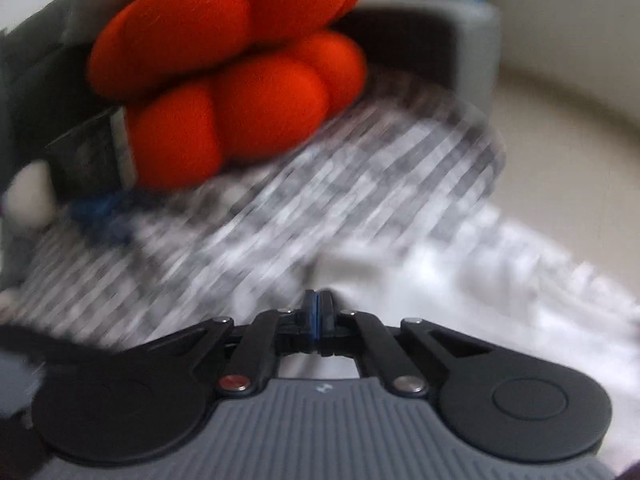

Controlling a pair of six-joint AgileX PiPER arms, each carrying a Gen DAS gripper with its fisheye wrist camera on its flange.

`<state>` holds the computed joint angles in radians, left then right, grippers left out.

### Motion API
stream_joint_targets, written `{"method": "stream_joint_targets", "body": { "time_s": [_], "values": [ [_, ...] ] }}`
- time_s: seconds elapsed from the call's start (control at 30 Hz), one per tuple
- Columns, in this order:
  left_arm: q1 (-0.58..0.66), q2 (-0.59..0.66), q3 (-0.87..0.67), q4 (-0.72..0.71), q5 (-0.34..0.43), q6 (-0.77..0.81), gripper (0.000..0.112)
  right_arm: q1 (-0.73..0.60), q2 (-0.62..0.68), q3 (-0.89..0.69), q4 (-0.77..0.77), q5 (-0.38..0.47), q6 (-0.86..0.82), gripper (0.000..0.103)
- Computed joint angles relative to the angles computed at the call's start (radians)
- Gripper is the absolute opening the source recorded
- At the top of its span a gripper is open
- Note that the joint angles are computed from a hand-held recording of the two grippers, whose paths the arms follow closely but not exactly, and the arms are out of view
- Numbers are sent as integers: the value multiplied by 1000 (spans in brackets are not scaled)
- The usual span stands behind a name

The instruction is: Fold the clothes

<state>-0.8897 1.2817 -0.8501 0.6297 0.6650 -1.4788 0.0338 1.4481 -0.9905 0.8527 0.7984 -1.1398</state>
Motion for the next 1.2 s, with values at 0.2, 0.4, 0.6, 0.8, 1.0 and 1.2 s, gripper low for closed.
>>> {"method": "stream_joint_targets", "body": {
  "time_s": [0.2, 0.4, 0.6, 0.8, 1.0, 1.2],
  "values": [
    [40, -44, 34, -26, -68, -8, 21, -12, 34, -91, -1, 52, -40, 15],
    [62, -56, 63, -28, -144, -44, 28, 74, 68, -146, -169, 30, -47, 25],
    [-16, 19, -15, 24, -13, -21, 13, 109, 91, -151, -220, 46, -116, 6],
    [-44, 0, -25, 51, 47, -44, 12, 16, 67, -123, 21, 31, -158, 4],
    [-29, 15, -27, 24, 49, -23, 12, 73, 86, -19, 56, -130, -193, 3],
    [-9, 11, -18, 4, 28, -11, 14, 72, 57, 0, 90, -152, -204, 19]
  ]
}}
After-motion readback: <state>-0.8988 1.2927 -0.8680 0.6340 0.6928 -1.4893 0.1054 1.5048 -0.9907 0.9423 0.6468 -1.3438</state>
